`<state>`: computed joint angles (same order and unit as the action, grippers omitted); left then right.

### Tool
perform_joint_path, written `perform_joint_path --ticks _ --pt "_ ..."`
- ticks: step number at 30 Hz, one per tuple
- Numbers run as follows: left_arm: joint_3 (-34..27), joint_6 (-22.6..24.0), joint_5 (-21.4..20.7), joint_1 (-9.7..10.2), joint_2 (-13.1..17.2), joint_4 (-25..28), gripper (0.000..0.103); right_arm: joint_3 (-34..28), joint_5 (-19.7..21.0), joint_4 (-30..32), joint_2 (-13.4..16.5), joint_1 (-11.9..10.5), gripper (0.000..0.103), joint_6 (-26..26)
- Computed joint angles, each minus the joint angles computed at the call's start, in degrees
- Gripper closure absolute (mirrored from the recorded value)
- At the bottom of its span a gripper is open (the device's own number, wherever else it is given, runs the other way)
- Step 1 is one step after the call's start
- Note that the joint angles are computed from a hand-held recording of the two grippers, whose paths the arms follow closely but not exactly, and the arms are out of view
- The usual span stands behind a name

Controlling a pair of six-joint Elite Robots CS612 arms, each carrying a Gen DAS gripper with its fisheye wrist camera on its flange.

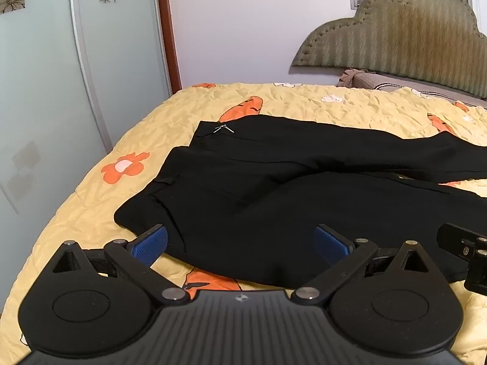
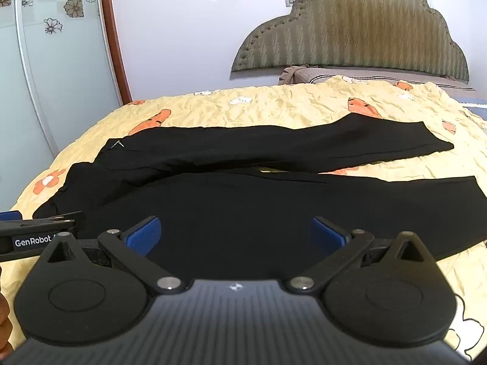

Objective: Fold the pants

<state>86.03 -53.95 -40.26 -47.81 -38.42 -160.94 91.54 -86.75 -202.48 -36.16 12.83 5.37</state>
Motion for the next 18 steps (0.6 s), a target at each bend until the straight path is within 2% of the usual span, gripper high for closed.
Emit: perform_joint_path --ticks 18 --pt "-0.52 0.42 -0.94 0.13 0.33 0.93 0.000 -0.37 0.57 1.53 0.10 -0.04 0.000 0.96"
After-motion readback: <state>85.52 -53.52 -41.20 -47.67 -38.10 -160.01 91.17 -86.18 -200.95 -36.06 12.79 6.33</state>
